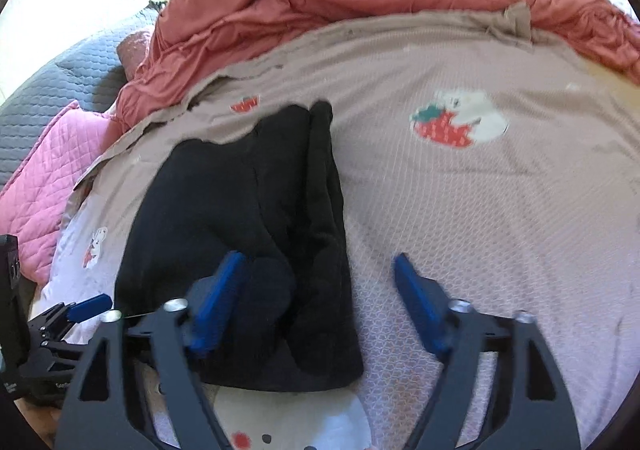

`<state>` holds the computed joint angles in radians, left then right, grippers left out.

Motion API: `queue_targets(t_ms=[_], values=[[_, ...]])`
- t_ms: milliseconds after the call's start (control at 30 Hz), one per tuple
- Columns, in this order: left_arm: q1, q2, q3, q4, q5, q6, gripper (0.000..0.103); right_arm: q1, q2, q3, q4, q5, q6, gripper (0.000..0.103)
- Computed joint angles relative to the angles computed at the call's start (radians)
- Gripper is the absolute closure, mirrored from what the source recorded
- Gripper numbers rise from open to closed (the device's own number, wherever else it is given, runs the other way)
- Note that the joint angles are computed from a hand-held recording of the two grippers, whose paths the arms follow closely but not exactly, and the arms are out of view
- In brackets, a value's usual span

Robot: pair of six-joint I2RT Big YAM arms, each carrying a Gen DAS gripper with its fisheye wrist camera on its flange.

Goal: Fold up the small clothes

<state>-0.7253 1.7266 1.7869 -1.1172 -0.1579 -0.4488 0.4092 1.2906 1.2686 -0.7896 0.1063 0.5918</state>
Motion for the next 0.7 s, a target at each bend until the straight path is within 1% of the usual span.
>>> queue_targets(t_ms=[67,133,233,333,500,700], values=[[-0.004,-0.008,-0.003,-0.008,-0.012,0.004,0.009,0.010,-0.017,-0.001,0.016,0.013,-0.001,0.018],[-0.005,-0.021,-0.012,-0.016,-0.021,0.003,0.009,0.024,-0.027,0.004,0.015,0.036,-0.006,0.009],[-0.003,-0.043,-0.029,-0.019,-0.022,-0.004,0.009,0.048,-0.052,-0.005,0.019,0.065,-0.038,0.008],[-0.006,-0.074,-0.050,-0.023,-0.044,-0.013,0.009,0.078,-0.085,-0.014,0.007,0.106,-0.061,0.005],[-0.020,-0.126,-0.089,-0.042,-0.101,-0.049,0.009,0.129,-0.151,-0.036,-0.001,0.151,-0.042,0.005],[-0.035,-0.200,-0.143,-0.034,-0.132,-0.078,0.009,0.227,-0.185,-0.028,-0.071,0.249,-0.024,0.005]])
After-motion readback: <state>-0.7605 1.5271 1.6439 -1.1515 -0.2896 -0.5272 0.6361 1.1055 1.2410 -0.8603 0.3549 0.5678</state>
